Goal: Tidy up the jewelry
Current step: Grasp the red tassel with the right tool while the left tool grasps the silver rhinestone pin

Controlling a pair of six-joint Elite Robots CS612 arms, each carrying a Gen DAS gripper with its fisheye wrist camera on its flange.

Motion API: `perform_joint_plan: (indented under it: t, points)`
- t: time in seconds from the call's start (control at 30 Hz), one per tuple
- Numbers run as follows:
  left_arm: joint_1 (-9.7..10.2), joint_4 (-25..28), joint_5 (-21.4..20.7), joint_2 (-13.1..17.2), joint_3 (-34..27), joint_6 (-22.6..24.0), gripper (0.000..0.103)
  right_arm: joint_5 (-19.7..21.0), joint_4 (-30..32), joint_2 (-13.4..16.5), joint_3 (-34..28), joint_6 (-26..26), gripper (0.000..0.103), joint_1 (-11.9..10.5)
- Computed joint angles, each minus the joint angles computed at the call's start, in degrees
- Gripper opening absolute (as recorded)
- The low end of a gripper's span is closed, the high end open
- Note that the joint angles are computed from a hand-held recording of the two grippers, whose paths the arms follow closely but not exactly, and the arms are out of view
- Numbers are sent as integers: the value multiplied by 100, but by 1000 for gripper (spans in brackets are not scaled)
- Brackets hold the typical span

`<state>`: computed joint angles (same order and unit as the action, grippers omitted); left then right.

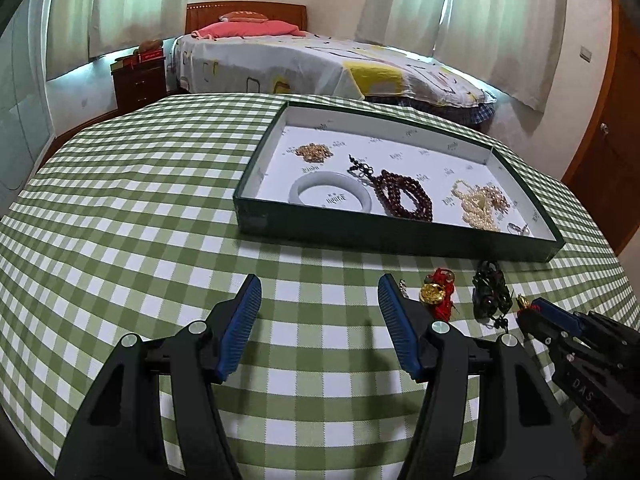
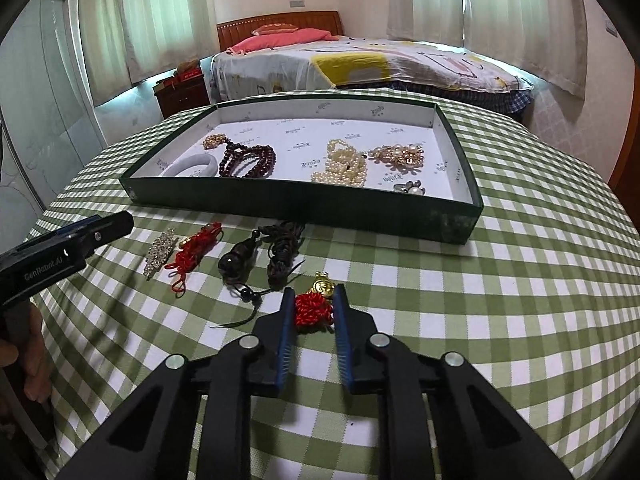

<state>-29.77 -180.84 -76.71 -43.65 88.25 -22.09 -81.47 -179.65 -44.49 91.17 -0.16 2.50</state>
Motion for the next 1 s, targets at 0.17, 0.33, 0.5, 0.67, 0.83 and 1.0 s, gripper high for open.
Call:
perform_joint_plan:
  t: [0.17,0.33,0.5,0.67,0.83,1.0]
  points:
    - [-22,37,-53,12,-30,59,59,-24,-63,-24,38,33,16,-27]
    - [-48,98,-134,28,-71,112,58,-70,-176,-48,71,42,16,-60]
    - [-85,174,-209,47,-116,196,52,13,-234,-62,112,117,16,-118]
    - [-105,422,-333,91,-228,314,42,98,-254,-54,124,160,16,-146]
    - [-114,580,-416,131,-308,414,34,143,-230,-43,124,204,16,-164]
    - [-109,569,-403,152,-330,444,25,161,-220,-32,117,210,16,-163]
